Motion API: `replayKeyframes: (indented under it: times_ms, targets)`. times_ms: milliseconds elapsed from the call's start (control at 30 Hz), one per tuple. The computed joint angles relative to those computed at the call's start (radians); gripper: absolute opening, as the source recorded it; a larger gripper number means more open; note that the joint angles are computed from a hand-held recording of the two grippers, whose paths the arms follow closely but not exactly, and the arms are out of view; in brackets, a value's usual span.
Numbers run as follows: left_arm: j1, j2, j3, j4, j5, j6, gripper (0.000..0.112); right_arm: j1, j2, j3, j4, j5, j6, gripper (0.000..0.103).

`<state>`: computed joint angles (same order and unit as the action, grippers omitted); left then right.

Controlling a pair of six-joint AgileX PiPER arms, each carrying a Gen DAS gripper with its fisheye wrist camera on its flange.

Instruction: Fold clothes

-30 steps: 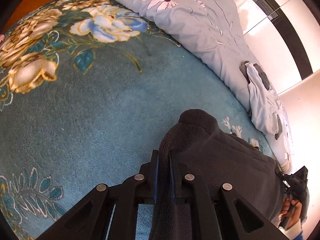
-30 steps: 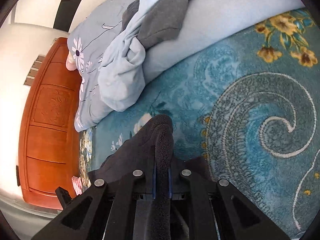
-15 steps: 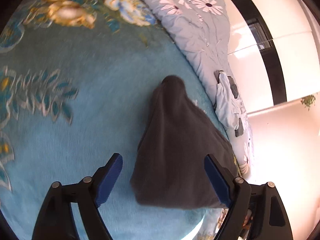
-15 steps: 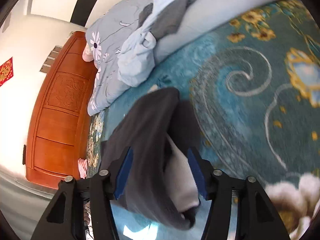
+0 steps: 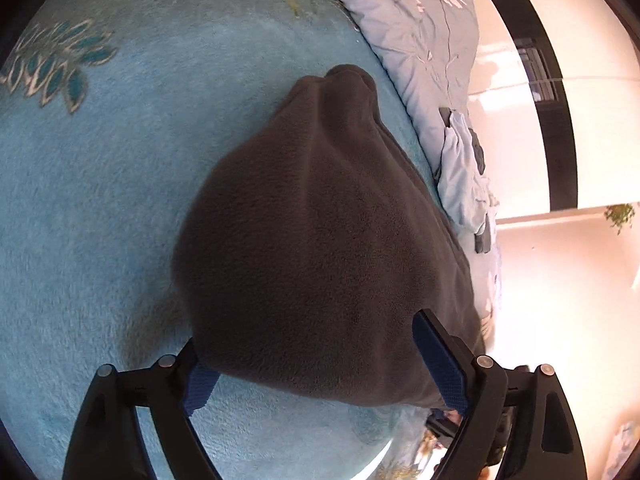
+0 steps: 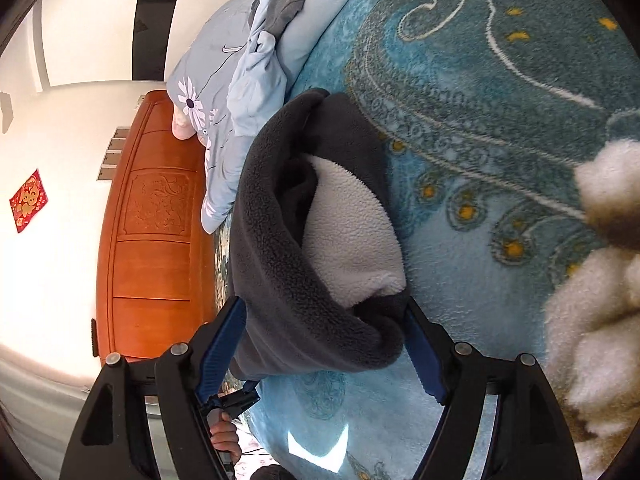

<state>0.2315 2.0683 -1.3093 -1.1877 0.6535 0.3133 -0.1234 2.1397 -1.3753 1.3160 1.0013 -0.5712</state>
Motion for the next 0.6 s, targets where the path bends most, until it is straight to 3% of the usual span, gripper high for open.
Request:
replayKeyframes:
  times_ms: [100, 233, 333, 467, 600]
  targets:
    - [0.006, 0.029, -0.030, -0.053, 0.000, 0.021, 0.090, 0.027, 0.009, -0.003, 0.051, -0.055, 0.000, 0.084]
    - [0.022, 0.104, -0.172, 0.069, 0.071, -0.049, 0.090, 0.061, 0.038, -0.068, 0.064, -0.096, 0.021, 0.085]
    - [0.052, 0.104, -0.134, -0.043, 0.086, 0.030, 0.090, 0.073, 0.067, -0.119, 0.067, -0.101, 0.037, 0.085]
    - [0.047, 0.089, -0.088, -0.118, 0.039, 0.089, 0.090, 0.089, 0.072, -0.109, 0.089, -0.127, 0.017, 0.085]
    - [0.034, 0.144, -0.240, 0.058, 0.058, -0.073, 0.090, 0.108, 0.104, -0.175, 0.066, -0.160, 0.072, 0.085]
